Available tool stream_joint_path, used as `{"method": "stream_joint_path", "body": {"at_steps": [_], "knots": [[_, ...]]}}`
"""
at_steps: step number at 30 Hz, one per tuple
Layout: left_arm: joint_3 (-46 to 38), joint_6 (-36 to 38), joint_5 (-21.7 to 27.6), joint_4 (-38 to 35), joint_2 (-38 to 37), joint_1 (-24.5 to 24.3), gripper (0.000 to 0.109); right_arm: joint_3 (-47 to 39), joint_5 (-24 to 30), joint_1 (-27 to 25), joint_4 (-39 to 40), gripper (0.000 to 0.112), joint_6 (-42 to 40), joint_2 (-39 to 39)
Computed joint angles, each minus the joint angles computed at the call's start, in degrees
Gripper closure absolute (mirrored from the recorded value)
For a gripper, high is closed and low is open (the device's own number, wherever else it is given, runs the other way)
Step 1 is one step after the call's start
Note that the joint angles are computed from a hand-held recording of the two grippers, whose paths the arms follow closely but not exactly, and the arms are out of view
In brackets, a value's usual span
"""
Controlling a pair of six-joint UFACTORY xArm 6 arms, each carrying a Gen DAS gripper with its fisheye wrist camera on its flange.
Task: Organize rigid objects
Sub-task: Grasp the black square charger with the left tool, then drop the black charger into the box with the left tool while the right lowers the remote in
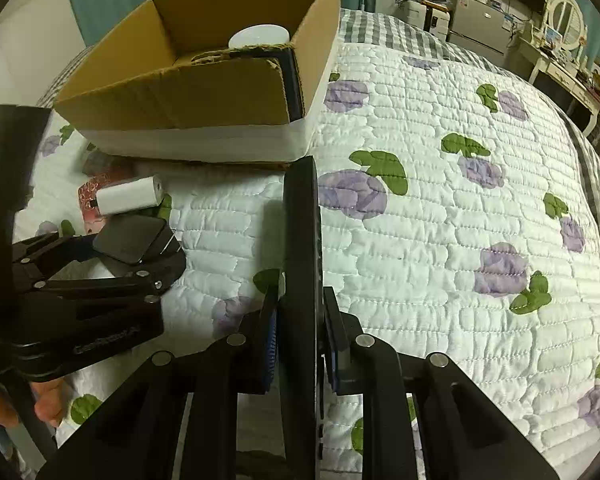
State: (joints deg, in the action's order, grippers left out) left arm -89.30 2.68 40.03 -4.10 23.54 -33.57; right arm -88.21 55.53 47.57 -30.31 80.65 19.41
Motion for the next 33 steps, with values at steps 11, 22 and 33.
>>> {"method": "stream_joint_path", "body": {"at_steps": [11, 22, 33], "knots": [[13.00, 7.98, -3.71, -6.56, -11.18, 1.55, 0.040, -0.95, 3.37, 2.13, -3.62, 0.094, 3.34, -1.72], [15.23, 14.11, -2.73, -12.62, -19.63, 2.08, 0.040, -6.89, 12.14, 5.34, -6.40, 0.094, 4.56, -2.75], [-5.01, 15.68, 0.37, -13.61, -11.70, 2.67, 0.040, -31.58, 24.77, 5.34, -11.93, 0.094, -6.45, 5.46]]}}
